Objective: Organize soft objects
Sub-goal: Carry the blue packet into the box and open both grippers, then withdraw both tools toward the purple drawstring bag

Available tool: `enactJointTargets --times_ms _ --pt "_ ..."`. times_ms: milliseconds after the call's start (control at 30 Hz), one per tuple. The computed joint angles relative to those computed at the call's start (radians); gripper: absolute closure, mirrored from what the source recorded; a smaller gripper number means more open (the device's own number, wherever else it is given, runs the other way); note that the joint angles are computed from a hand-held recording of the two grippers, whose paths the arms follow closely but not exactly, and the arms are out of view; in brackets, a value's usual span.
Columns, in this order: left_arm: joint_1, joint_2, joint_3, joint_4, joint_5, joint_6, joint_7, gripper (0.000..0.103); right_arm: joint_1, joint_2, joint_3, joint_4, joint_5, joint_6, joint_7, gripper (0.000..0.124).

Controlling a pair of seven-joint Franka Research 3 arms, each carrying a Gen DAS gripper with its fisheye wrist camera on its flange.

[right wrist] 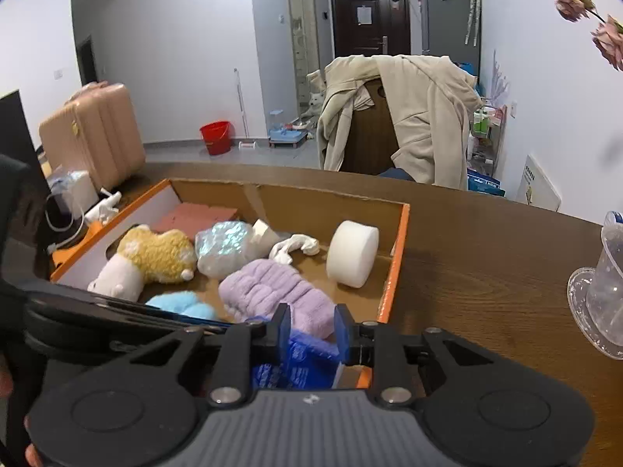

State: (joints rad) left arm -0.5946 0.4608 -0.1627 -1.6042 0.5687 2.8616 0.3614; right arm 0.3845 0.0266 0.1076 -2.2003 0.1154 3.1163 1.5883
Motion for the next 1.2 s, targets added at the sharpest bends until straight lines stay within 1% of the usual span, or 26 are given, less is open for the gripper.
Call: enactJointTargets --times_ms 67,100,167,233,267,300,333,367,400,433,467,533,567,600,667,700,733,767,800,833,867,933,1000,1033,1100,1200 --pt "-0.035 -0.05 0.047 -0.045 0.062 0.009 -0.066 0.066 -0.003 -0.027 0.017 -0.019 0.134 0.001 -0.118 0.1" --pt "-0.051 -0.086 0.066 -0.076 0.106 0.006 -0.107 0.065 0.002 -0.043 0.019 -0.034 0.171 0.008 -0.152 0.1" --pt "-0.069 -0.151 0.081 -0.135 0.205 0.001 -0.172 0.062 0.02 -0.083 0.015 -0.066 0.235 0.017 -0.212 0.1" --pt "-0.098 -0.219 0.094 -0.186 0.33 -0.04 -0.259 0.051 0.027 -0.137 0.022 -0.115 0.246 0.04 -0.218 0.1" --pt "-0.119 -0.26 0.101 -0.219 0.419 -0.068 -0.322 0.048 0.022 -0.171 0.033 -0.148 0.236 0.055 -0.205 0.1" --pt "-0.131 -0.291 0.097 -0.24 0.486 -0.102 -0.373 0.042 0.05 -0.201 0.018 -0.175 0.255 0.07 -0.219 0.099" --pt "-0.139 -0.326 0.091 -0.271 0.558 -0.122 -0.431 0.035 0.094 -0.23 -0.01 -0.203 0.283 0.088 -0.239 0.098" --pt "-0.139 -0.355 0.08 -0.297 0.614 -0.132 -0.477 0.033 0.13 -0.26 -0.029 -0.232 0.302 0.106 -0.25 0.095" --pt "-0.139 -0.39 0.066 -0.331 0.667 -0.144 -0.527 0.031 0.148 -0.292 -0.03 -0.264 0.308 0.121 -0.25 0.094" --pt "-0.133 -0.413 0.052 -0.354 0.697 -0.148 -0.553 0.029 0.169 -0.316 -0.037 -0.293 0.311 0.137 -0.251 0.09" --pt "-0.127 -0.437 0.036 -0.379 0.72 -0.153 -0.571 0.028 0.18 -0.338 -0.032 -0.322 0.311 0.159 -0.244 0.087" --pt "-0.112 -0.469 0.003 -0.418 0.723 -0.175 -0.578 0.028 0.153 -0.379 0.019 -0.372 0.309 0.175 -0.204 0.085" --pt "-0.104 -0.483 -0.013 -0.436 0.719 -0.183 -0.58 0.028 0.116 -0.398 0.069 -0.398 0.312 0.186 -0.175 0.085" --pt "-0.096 -0.5 -0.029 -0.457 0.719 -0.188 -0.588 0.028 0.068 -0.418 0.133 -0.425 0.321 0.2 -0.136 0.085" --pt "-0.078 -0.536 -0.059 -0.506 0.736 -0.182 -0.611 0.028 0.03 -0.462 0.204 -0.475 0.335 0.213 -0.073 0.085" --pt "-0.071 -0.56 -0.078 -0.535 0.75 -0.189 -0.639 0.028 -0.005 -0.49 0.262 -0.504 0.35 0.226 -0.032 0.084" --pt "-0.061 -0.581 -0.094 -0.561 0.773 -0.189 -0.668 0.027 -0.014 -0.518 0.295 -0.533 0.36 0.238 0.002 0.083" --pt "-0.053 -0.607 -0.113 -0.593 0.802 -0.188 -0.71 0.026 -0.02 -0.544 0.326 -0.561 0.373 0.248 0.039 0.08" --pt "-0.045 -0.635 -0.132 -0.627 0.819 -0.191 -0.746 0.025 -0.034 -0.579 0.373 -0.591 0.395 0.254 0.085 0.077" --pt "-0.037 -0.664 -0.151 -0.661 0.836 -0.194 -0.779 0.024 -0.048 -0.614 0.417 -0.618 0.414 0.252 0.127 0.07" --pt "-0.031 -0.697 -0.171 -0.701 0.848 -0.201 -0.814 0.024 -0.069 -0.66 0.477 -0.646 0.443 0.245 0.181 0.062" --pt "-0.017 -0.753 -0.201 -0.763 0.837 -0.205 -0.848 0.023 -0.085 -0.728 0.559 -0.693 0.485 0.239 0.278 0.058" --pt "-0.01 -0.805 -0.223 -0.819 0.789 -0.203 -0.854 0.023 -0.112 -0.799 0.641 -0.722 0.519 0.203 0.37 0.058" --pt "-0.004 -0.826 -0.232 -0.837 0.77 -0.201 -0.854 0.023 -0.125 -0.824 0.67 -0.729 0.522 0.183 0.402 0.058" --pt "0.011 -0.861 -0.255 -0.862 0.742 -0.211 -0.842 0.023 -0.143 -0.861 0.707 -0.736 0.511 0.149 0.446 0.058" --pt "0.046 -0.899 -0.297 -0.882 0.739 -0.217 -0.868 0.022 -0.154 -0.883 0.728 -0.739 0.481 0.133 0.491 0.058"
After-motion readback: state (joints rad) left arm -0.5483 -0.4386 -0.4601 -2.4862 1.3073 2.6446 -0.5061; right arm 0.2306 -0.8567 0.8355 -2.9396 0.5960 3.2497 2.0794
